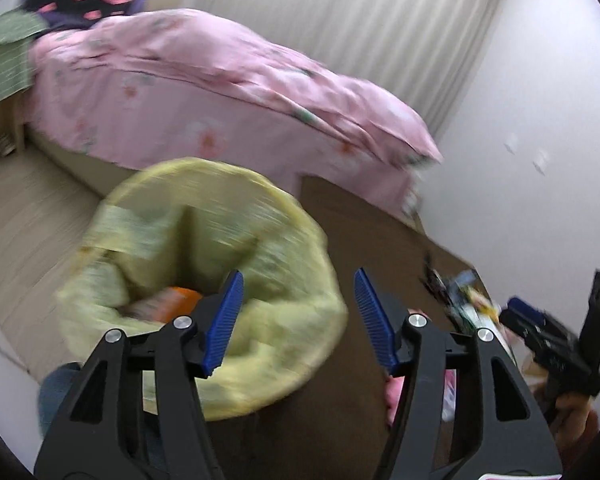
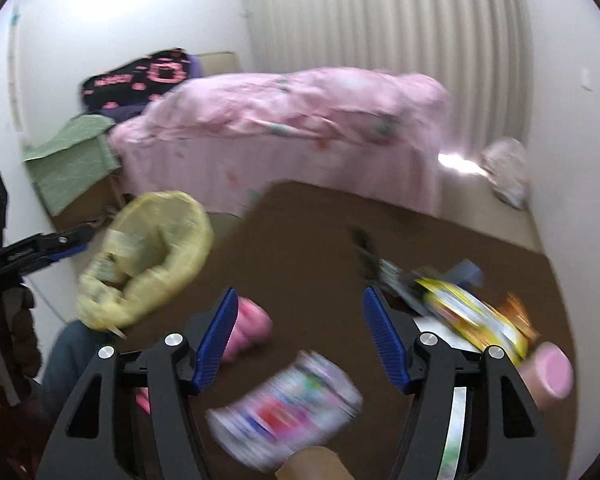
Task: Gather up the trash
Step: 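Move both grippers back toward the green wrapper and silver packet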
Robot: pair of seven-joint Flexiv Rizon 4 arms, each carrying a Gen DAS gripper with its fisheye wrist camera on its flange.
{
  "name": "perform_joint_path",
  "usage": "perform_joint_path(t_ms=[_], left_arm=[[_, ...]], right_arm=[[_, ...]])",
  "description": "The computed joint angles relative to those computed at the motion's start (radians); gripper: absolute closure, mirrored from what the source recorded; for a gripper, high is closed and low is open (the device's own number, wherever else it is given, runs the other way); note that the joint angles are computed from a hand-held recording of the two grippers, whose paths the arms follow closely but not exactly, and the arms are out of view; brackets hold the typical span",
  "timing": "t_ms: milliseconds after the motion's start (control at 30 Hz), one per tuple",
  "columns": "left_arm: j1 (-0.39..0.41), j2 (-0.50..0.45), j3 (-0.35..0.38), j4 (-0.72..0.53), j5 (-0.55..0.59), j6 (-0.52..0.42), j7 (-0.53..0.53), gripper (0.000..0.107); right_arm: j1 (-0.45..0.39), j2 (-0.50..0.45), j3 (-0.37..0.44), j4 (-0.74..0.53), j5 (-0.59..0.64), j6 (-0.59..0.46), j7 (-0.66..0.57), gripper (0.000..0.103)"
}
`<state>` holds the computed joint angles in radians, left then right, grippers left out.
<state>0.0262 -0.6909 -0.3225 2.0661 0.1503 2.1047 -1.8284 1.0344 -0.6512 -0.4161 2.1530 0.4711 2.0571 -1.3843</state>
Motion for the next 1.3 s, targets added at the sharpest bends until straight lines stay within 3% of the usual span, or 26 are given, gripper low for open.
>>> perform_joint_path(t_ms=[100,333,500,733,800,933,1000,1167,1267,1300], left_arm=[[0.003,-0.031,-0.060,-0.047,0.055,-0.061,0.047,0.052],[-0.017,-0.137,-0.205,-0.199,0.108,-0.206,0.256,0.052],[-0.013,-0.222,-0.327,-0.300,0.070,-0.347,0.390,0.052],[-0.099,-0.272,-0.345,-0.412,-0.068,-0.504,0.485,0.052],[-0.136,-0.266,-0.314,-0.412,-0.106,-0.481,0.474,0.052],[-0.251,-0.206,-0.150,-0.377,-0.185,-0.417,0.429,0.052],[-0.257,-0.186,-0.126,-0.342,-0.213,-0.400,0.427,0.052],[-0.202,-0.141,-0.143,-0.237,-0.225,-0.330,0.416,0.052],[-0.156,-0.121,-0.166,-0.189,-0.211,-0.278,0.383,0.049],[-0.141,-0.115,-0.171,-0.175,-0.203,-0.262,0.370,0.049]], right_arm=[[0.049,-0.006,-0.061,0.061,0.062,0.006,-0.004,0.041],[0.065,-0.001,-0.089,0.156,0.131,0.048,-0.015,0.041],[0.023,0.007,-0.048,0.208,0.176,0.108,-0.011,0.041],[0.029,-0.015,-0.042,0.245,0.242,0.149,-0.042,0.041],[-0.065,-0.002,0.049,0.250,0.186,0.189,-0.037,0.041],[-0.228,0.002,0.215,0.229,0.086,0.243,-0.036,0.041],[-0.219,-0.003,0.209,0.191,0.088,0.212,-0.071,0.041],[-0.226,-0.012,0.187,0.089,0.050,0.081,-0.096,0.041],[-0.193,-0.030,0.121,0.036,0.014,-0.027,-0.064,0.041],[-0.148,-0.044,0.058,0.013,0.012,-0.097,-0.051,0.041]])
